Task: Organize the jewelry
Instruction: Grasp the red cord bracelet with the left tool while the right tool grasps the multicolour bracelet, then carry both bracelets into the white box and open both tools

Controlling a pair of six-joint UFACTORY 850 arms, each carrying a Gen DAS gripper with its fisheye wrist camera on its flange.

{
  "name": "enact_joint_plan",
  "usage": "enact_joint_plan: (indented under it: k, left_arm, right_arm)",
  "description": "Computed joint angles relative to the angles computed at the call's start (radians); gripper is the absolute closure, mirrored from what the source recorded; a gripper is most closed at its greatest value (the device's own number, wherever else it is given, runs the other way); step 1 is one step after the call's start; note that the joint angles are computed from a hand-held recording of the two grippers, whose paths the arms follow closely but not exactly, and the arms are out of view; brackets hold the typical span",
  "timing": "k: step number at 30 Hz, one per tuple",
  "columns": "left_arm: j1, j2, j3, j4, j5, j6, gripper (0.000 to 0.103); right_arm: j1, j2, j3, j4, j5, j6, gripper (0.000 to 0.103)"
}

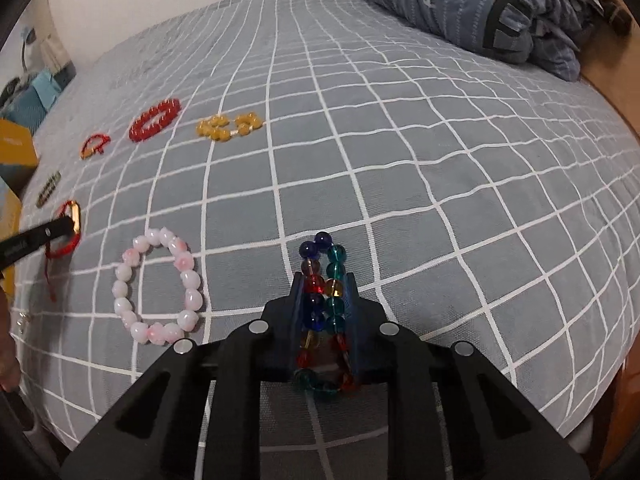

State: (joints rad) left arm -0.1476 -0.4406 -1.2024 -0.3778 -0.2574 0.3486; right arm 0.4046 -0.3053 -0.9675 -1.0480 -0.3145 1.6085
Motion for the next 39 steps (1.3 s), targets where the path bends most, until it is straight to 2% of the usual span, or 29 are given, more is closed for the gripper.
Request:
enact_joint_plan:
  k: [5,7,19,25,32,37,39]
  left_arm:
    - [0.005,0.013,0.004,-0.034,0.007,0.035,0.098]
    - [0.006,0.020,0.006,-0.049,0.009,0.049,0.098]
    - [0.001,0.091,0.041,-0.057,0.034,0.066,0.098]
    - [0.011,0.139,0.060,-0.043,0.050,0.053,0.098]
    - [0.032,0.186,0.069,0.109,0.062,-0.096,0.098]
    - [0.060,0.223,0.069,0.312,0.058,-0.279,0.098]
    - [0.079,0.235,0.068,0.302,0.053,-0.269,0.098]
  right_arm:
    - [0.009,0.013,0.005,-0.064,-0.010,0.061,0.086]
    - [0.014,0.021,0.007,-0.096,-0.021,0.087,0.094]
    - [0.036,0.080,0.024,-0.228,-0.044,0.210,0.094]
    - [0.048,0.095,0.014,-0.250,-0.050,0.217,0.094]
    - [0.065,0.078,-0.053,-0.237,-0.066,0.165,0.094]
    - [0.092,0.036,-0.155,-0.204,-0.072,0.078,0.094]
    - [0.104,0.010,-0.207,-0.180,-0.071,0.033,0.094]
